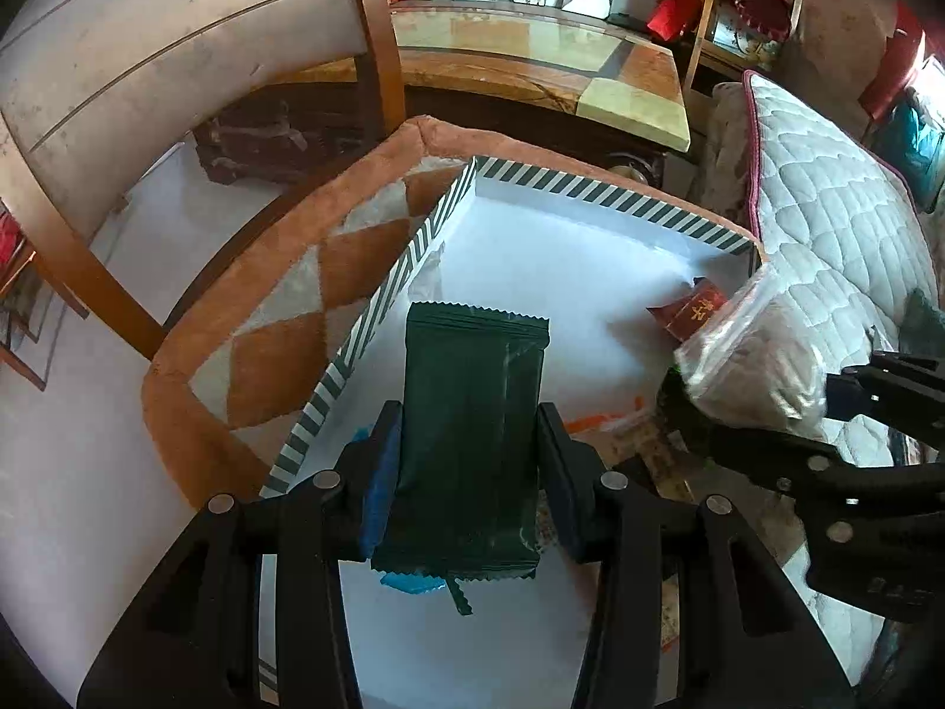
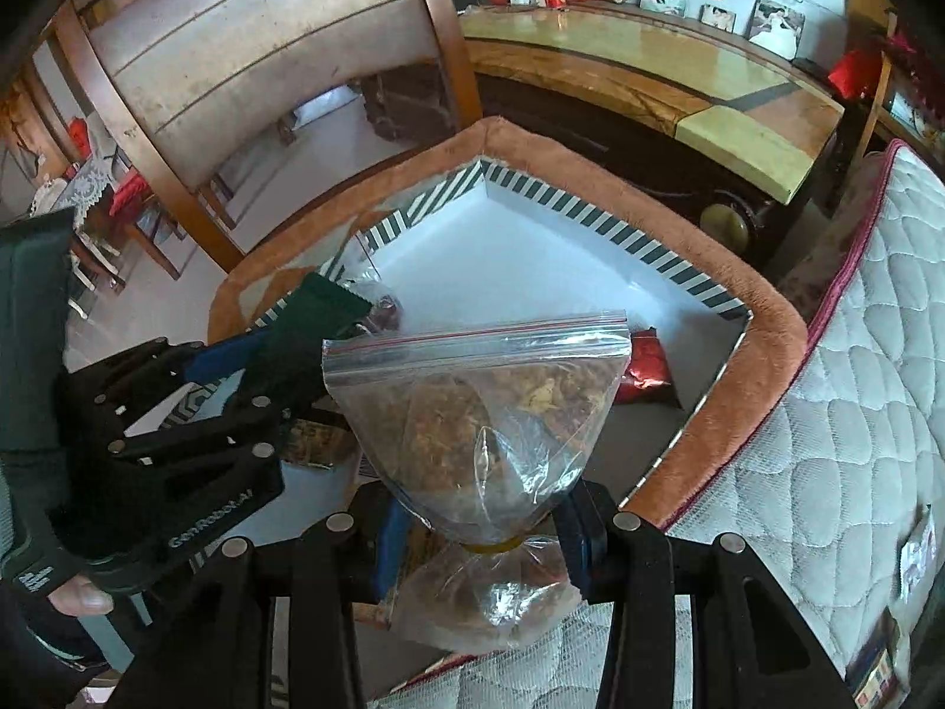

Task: Organize snacks
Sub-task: 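Carry both snacks into the white tray and open both tools, then move both tools back over the cracker pack and pink pastry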

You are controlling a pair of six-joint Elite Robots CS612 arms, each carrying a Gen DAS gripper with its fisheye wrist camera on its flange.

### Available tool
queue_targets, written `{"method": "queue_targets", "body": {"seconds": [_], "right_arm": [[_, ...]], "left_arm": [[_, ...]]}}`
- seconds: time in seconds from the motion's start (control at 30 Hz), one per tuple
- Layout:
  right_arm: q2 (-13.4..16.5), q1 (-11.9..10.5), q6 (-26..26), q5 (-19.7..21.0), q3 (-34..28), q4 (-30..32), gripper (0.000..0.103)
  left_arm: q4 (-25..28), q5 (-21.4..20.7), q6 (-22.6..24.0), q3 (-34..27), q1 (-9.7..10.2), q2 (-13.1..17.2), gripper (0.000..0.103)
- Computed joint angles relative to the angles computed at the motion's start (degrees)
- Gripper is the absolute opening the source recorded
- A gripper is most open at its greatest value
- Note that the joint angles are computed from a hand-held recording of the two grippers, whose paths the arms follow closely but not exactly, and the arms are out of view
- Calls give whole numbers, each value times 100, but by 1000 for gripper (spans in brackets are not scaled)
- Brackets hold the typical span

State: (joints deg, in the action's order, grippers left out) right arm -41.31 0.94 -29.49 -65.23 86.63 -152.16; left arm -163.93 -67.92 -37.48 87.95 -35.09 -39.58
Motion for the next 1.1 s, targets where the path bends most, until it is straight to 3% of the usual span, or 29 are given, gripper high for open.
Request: {"method": "queue_targets", "body": {"seconds": [0.27, 0.4, 0.6, 0.73, 0.87, 1.1], "right_arm": [[172, 110, 45, -135, -227, 120, 43], [126, 60, 156, 132, -159, 23, 55], [-77, -62, 264, 445, 168, -313, 58], [-238, -184, 405, 569, 445, -575, 63], [-372, -350, 538, 653, 714, -755, 64], [-439, -708, 714, 271, 1115, -942, 65]], "left_arm": [[70, 110, 8, -47, -13, 33, 43], [58, -60, -124, -35, 29, 21, 47], [-59, 217, -137, 81, -63, -83, 48], [-235, 416, -81, 172, -148, -183, 49], [-488, 396, 64, 228, -230, -260, 57], [-732, -232, 593, 54, -424, -189, 59]]}}
